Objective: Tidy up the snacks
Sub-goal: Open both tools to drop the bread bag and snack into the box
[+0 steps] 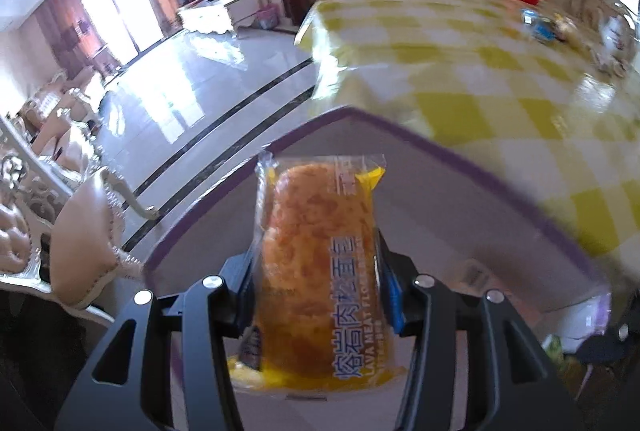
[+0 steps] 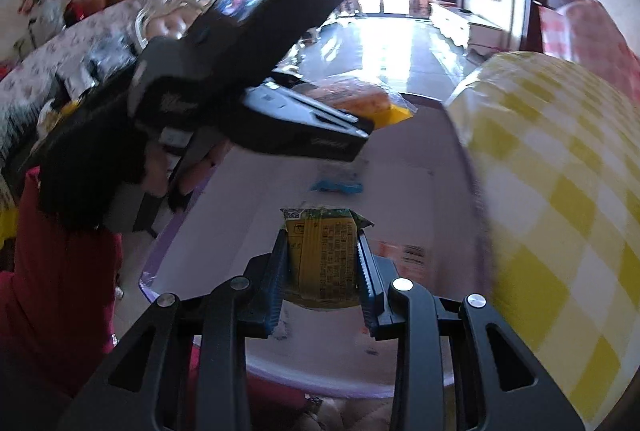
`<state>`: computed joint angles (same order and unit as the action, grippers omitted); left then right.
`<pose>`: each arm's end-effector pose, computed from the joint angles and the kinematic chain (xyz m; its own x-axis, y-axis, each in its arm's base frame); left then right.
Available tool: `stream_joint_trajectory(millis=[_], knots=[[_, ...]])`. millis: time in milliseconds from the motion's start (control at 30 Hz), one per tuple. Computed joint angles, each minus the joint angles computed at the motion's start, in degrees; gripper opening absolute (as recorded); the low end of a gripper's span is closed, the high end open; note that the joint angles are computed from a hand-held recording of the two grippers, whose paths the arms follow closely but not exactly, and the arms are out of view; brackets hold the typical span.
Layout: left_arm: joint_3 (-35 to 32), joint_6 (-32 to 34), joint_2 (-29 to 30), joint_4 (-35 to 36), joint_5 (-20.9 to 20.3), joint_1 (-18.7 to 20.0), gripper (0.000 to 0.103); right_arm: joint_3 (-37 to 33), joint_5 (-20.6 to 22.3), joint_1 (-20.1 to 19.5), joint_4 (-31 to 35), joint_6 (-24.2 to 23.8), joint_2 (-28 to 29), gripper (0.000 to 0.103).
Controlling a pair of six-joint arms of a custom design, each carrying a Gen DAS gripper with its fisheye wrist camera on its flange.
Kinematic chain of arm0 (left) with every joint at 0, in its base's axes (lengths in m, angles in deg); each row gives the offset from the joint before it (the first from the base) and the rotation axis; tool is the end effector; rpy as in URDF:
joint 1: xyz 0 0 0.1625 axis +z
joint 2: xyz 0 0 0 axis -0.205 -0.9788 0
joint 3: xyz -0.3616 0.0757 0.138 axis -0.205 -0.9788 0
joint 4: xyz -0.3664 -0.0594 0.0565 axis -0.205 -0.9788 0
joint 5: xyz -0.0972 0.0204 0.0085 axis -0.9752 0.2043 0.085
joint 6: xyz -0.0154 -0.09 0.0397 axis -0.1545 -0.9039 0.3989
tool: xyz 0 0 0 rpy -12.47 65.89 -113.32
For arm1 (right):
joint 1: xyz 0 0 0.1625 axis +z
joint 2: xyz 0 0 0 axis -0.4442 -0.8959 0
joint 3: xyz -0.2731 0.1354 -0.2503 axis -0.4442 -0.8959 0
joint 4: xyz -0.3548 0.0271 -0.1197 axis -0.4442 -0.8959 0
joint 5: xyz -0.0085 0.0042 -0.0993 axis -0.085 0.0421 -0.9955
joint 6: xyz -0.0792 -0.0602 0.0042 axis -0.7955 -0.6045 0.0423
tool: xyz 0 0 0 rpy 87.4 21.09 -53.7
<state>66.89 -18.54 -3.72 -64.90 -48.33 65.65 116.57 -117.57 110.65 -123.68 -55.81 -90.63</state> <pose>-0.2152 -0.6731 0.0106 -0.5666 -0.1036 -0.8175 0.4270 0.8116 -0.3988 0.0699 -0.6211 0.1439 -0.3988 -0.8896 0.2227 -0.9161 0.3975 -0.0529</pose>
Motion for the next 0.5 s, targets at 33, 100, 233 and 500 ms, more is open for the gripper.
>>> stream_joint_trajectory(millis=[33, 100, 233, 500], knots=[[0.4, -1.8, -0.5, 1.3, 0.9, 0.3, 0.054, -0.6, 0.5, 0.1, 1.9, -0.6, 0.2, 0.033], [0.0, -7.1, -0.9, 6.4, 4.2, 0.6, 0.070, 0.0, 1.5, 0.1, 3.4, -1.8, -0.1, 0.035], [-0.3, -12.6, -1.2, 10.9, 7.8, 0.6, 0.085, 0.2, 3.7, -0.7, 2.9, -1.2, -0.7, 0.047], [-4.4, -9.6, 2.2, 10.9, 9.2, -0.1, 0.093, -5.8, 6.1, -3.2, 5.2, 6.7, -0.1, 0.047]])
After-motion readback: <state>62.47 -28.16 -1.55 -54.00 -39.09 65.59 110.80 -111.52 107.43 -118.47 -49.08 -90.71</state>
